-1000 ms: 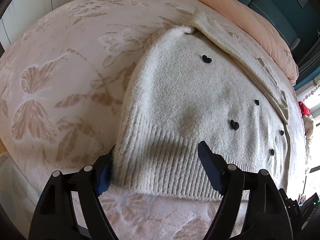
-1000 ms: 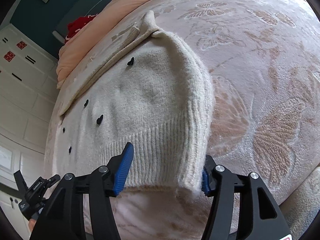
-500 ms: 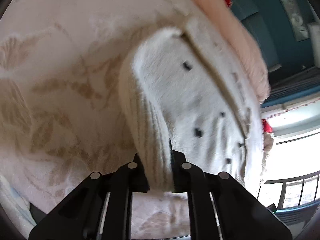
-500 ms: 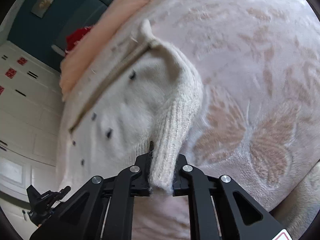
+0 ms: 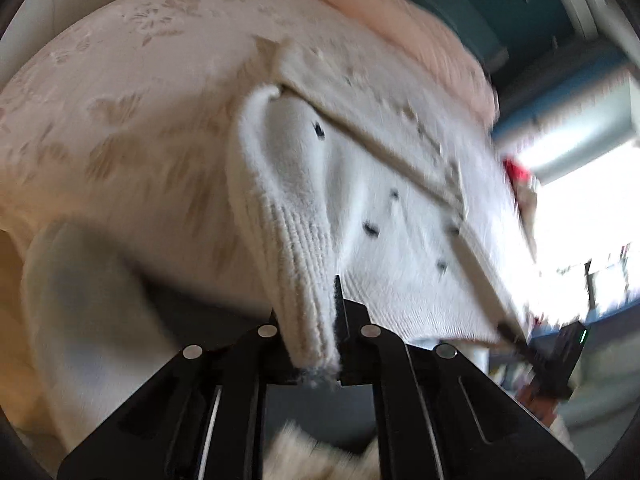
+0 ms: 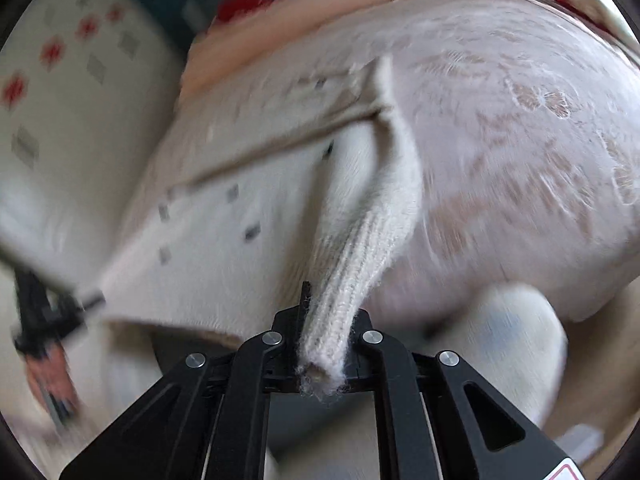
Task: Fold small clothes
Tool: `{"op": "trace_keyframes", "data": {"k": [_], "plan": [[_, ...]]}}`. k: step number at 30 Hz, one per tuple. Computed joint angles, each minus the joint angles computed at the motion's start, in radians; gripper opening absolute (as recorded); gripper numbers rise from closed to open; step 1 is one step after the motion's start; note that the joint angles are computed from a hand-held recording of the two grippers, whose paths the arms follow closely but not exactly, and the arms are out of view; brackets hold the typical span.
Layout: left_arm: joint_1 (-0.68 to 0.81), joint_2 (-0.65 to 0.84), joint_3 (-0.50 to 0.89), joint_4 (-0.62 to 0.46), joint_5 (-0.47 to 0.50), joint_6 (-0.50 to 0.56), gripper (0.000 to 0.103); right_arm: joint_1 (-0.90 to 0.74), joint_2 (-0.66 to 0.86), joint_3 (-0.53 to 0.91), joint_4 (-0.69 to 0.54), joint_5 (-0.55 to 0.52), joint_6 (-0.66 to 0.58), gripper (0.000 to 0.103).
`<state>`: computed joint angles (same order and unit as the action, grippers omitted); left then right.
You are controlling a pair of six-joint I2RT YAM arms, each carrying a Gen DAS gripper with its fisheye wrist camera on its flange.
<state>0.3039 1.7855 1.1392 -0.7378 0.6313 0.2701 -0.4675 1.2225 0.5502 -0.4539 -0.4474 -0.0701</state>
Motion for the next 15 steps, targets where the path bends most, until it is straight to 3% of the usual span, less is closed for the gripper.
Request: {"op": "trace_keyframes", "data": {"k": [3, 5, 8, 9, 11, 13, 15], "plan": [[0.079, -0.129, -0.102, -0.147, -0.038, 0.223, 0.008, -0.057, -0.168, -0.050, -0.298, -0.008, -0.249, 0.008], [0.132, -0.172, -0.107, -0.256, -0.043, 0.321, 0.008, -0.099, -0.247, -0.052, -0.448, -0.023, -0.345, 0.008], [0.162, -0.217, -0.022, -0.356, 0.000, 0.342, 0.008, -0.127, -0.311, 0.053, -0.590, -0.097, -0.389, 0.008], [0.141, -0.213, 0.035, -0.344, 0.035, 0.302, 0.009, -0.122, -0.302, 0.106, -0.579, -0.131, -0.358, 0.008], [0.074, -0.165, 0.138, -0.267, 0.077, 0.196, 0.009, -0.109, -0.216, 0.219, -0.441, -0.219, -0.225, 0.008], [-0.018, -0.066, 0.253, -0.128, 0.062, 0.041, 0.010, -0.078, -0.102, 0.271, -0.220, -0.246, -0.058, 0.010], [-0.114, 0.116, 0.420, 0.013, 0.018, -0.128, 0.014, -0.030, 0.055, 0.271, 0.119, -0.213, 0.135, 0.016]]}}
